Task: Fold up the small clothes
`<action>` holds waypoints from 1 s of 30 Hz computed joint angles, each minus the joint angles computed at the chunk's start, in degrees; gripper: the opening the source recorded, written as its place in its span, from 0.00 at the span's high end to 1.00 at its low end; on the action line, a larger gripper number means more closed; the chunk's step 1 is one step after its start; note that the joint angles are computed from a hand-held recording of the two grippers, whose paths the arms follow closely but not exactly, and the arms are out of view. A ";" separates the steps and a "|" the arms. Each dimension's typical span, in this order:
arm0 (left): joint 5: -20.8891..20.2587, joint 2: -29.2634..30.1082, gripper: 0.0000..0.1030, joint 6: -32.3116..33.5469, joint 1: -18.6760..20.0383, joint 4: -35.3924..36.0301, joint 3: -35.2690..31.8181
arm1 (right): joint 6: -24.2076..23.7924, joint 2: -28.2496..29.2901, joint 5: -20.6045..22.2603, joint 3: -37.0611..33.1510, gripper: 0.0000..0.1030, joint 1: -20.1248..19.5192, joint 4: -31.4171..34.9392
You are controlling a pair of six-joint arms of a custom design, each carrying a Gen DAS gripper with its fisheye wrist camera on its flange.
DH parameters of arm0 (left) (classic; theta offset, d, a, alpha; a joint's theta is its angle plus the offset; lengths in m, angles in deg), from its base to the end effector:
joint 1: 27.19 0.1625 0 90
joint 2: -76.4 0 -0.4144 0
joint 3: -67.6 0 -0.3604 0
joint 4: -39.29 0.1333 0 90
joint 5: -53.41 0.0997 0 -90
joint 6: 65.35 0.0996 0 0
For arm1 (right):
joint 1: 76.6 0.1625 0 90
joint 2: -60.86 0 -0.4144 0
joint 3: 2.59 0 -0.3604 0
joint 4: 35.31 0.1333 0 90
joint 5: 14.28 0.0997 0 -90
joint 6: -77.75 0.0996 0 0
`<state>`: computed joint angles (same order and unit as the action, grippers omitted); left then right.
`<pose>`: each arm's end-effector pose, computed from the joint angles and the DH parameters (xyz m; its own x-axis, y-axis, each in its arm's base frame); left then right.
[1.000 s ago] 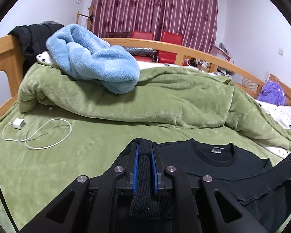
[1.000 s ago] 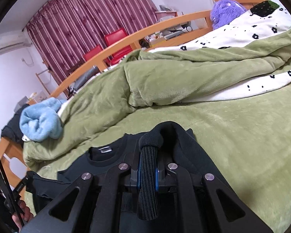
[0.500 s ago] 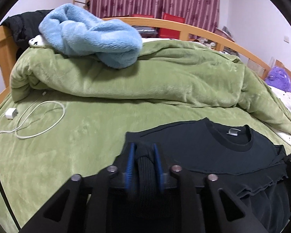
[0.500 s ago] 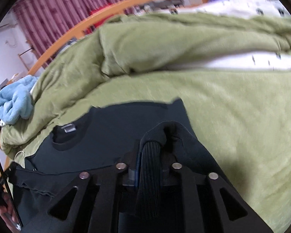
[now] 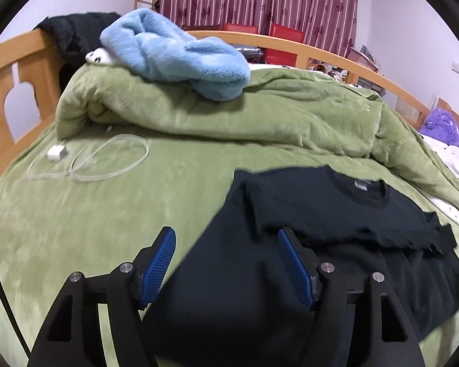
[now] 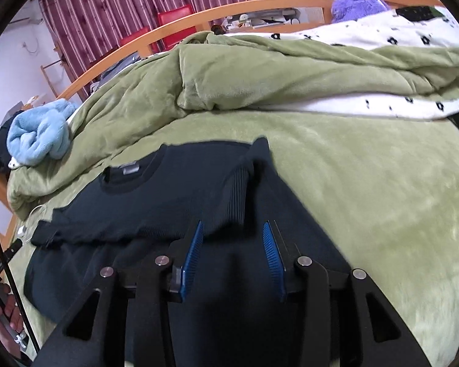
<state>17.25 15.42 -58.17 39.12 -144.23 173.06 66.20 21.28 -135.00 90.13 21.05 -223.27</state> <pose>-0.0325 -0.6059 0.3091 -0.7462 -0.2437 -0.6195 0.3595 0.6357 -0.6831 0.1704 -0.6498 0.1477 -0.8628 0.0968 0.4961 -0.2727 0.7373 -0.6181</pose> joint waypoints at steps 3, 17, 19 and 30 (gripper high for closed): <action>0.45 -3.13 0.34 -1.26 -1.21 -1.00 5.55 | 1.41 -2.12 0.19 4.69 0.61 0.05 -1.81; -3.77 -9.36 0.33 -7.58 0.92 -1.32 15.28 | -1.48 -6.58 -4.62 16.04 0.50 -0.49 -11.83; -4.08 -8.75 0.33 -7.04 1.35 -2.33 15.05 | -0.34 -6.77 -4.35 16.06 0.49 -1.22 -11.68; -8.87 -7.24 0.33 -9.93 5.96 -0.51 10.84 | 0.54 -4.59 -5.92 12.15 0.46 -3.33 -8.77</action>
